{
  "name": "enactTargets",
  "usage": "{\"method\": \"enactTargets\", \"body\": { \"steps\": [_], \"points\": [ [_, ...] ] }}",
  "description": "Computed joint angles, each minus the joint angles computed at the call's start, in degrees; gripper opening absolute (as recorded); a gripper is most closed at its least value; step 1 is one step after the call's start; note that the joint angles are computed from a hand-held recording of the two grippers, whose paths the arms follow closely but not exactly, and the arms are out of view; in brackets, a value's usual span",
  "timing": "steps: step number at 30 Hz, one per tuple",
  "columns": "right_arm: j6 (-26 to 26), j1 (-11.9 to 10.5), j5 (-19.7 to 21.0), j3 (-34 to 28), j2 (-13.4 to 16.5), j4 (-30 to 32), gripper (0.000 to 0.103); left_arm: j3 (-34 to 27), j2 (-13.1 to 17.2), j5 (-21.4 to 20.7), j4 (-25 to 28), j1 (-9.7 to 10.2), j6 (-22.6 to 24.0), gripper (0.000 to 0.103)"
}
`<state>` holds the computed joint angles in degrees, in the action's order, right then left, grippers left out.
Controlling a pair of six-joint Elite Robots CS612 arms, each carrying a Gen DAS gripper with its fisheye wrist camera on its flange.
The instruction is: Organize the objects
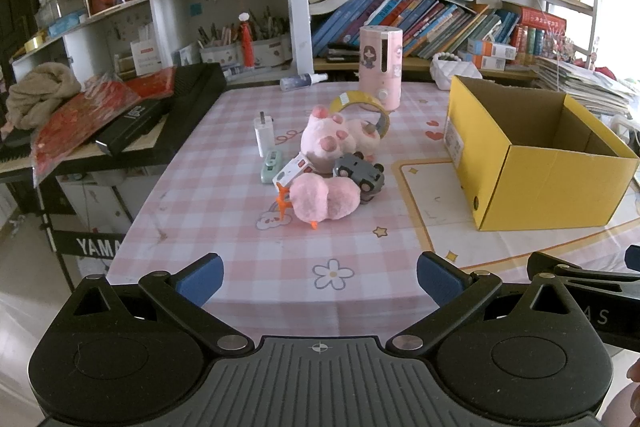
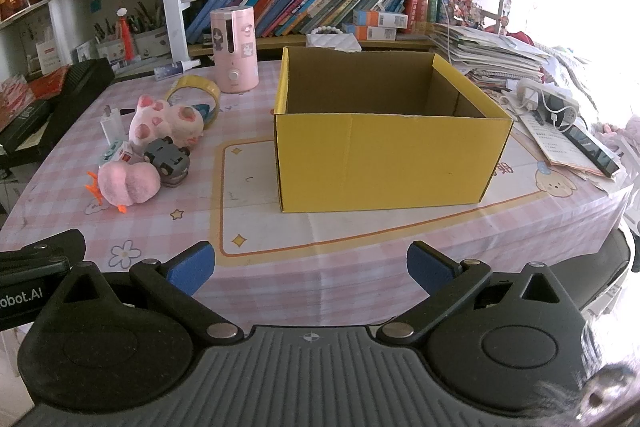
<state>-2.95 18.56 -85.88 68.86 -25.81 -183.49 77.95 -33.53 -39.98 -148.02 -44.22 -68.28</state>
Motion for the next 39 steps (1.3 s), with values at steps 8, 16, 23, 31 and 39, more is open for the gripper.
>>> {"method": "enactTargets", "body": {
  "steps": [8,16,23,31,39],
  "points": [
    [0.0,0.0,-0.1,0.0,0.0,0.0,0.103,-0.3,0.1,0.1,-0.6,0.37,1.1,0.103],
    [0.0,0.0,0.0,-0.2,0.1,0.1,0.103,0.1,-0.3,-0.3,-0.9,0.46,1.3,0.103],
    [-0.2,-0.1,0.2,-0.2,-0.2,0.6,0.103,0.1,-0.3,-1.0,-1.2,0.68,1.4,0.103],
    [-0.2,0.1,0.7,-0.5,0.3,0.1,0.1,0.5,-0.5,-0.9,-2.0,0.75,1.4,0.103],
    [-0.5,0.3,1.3,-0.3,0.2,-0.5,0.09,1.2,-0.7,-0.9,-3.4,0.69,4.2,0.103]
  ]
}}
